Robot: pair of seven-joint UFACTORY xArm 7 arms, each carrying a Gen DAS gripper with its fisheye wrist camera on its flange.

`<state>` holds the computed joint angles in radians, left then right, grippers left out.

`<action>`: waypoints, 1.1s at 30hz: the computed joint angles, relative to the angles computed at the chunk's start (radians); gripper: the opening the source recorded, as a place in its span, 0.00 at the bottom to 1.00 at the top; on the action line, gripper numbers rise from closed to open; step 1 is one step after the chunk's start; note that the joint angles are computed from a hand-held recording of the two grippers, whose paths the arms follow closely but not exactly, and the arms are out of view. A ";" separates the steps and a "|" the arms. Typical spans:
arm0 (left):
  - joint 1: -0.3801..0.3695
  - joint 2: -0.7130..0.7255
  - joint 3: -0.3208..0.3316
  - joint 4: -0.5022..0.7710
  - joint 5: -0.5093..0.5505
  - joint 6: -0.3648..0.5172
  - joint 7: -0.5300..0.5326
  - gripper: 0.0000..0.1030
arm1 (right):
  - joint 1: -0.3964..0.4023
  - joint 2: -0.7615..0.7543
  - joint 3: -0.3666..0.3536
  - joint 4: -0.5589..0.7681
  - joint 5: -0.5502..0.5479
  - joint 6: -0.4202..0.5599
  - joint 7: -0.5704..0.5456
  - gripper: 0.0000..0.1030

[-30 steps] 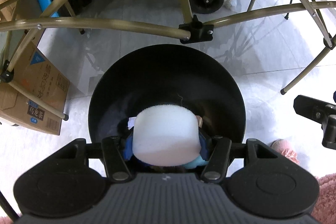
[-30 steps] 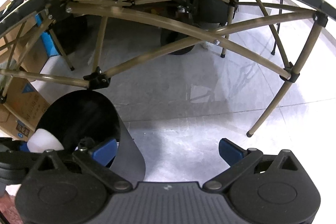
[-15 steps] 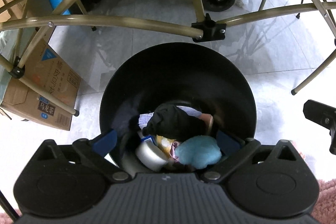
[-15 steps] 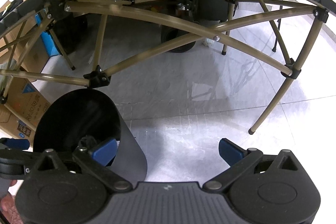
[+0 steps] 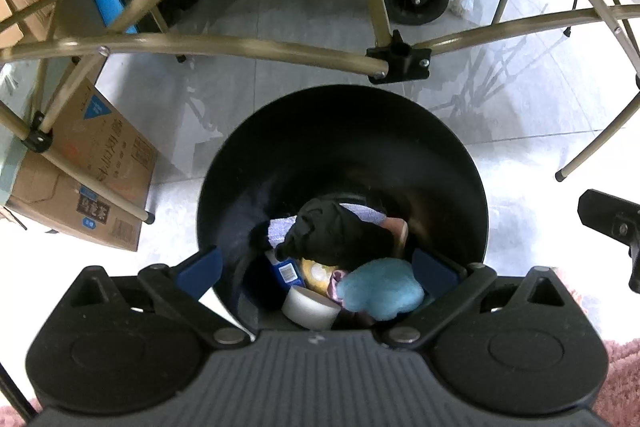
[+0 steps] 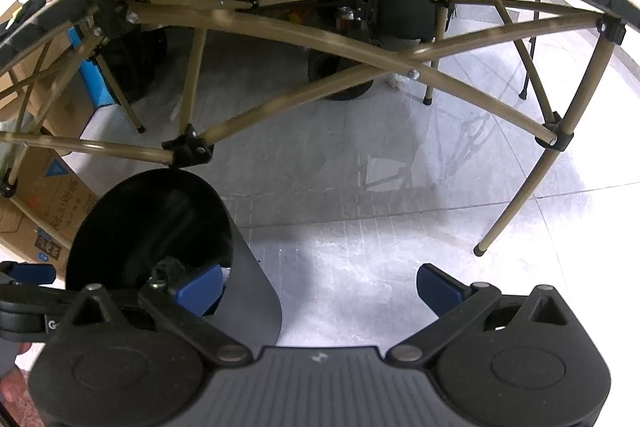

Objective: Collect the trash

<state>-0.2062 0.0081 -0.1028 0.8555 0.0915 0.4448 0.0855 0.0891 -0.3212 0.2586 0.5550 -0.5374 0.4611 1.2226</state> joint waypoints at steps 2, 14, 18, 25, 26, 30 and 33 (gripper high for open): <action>0.004 -0.034 0.004 -0.023 -0.025 -0.010 0.029 1.00 | 0.009 -0.020 0.001 -0.006 0.005 -0.008 -0.005 1.00; -0.007 -0.421 0.144 -0.223 -0.312 -0.054 0.308 1.00 | 0.088 -0.287 0.099 -0.064 0.118 0.035 -0.022 1.00; 0.003 -0.580 0.195 -0.291 -0.333 0.024 0.369 1.00 | 0.146 -0.393 0.150 -0.070 0.175 0.117 -0.023 1.00; 0.038 -0.867 0.251 -0.404 -0.330 0.145 0.454 1.00 | 0.234 -0.509 0.242 -0.020 0.227 0.265 -0.026 1.00; 0.044 -0.898 0.255 -0.412 -0.329 0.166 0.460 1.00 | 0.242 -0.513 0.253 -0.008 0.231 0.283 -0.028 1.00; 0.065 -0.994 0.272 -0.435 -0.325 0.230 0.488 1.00 | 0.279 -0.536 0.283 0.025 0.254 0.341 -0.028 1.00; 0.080 -1.038 0.281 -0.445 -0.324 0.267 0.501 1.00 | 0.292 -0.552 0.302 0.040 0.263 0.380 -0.023 1.00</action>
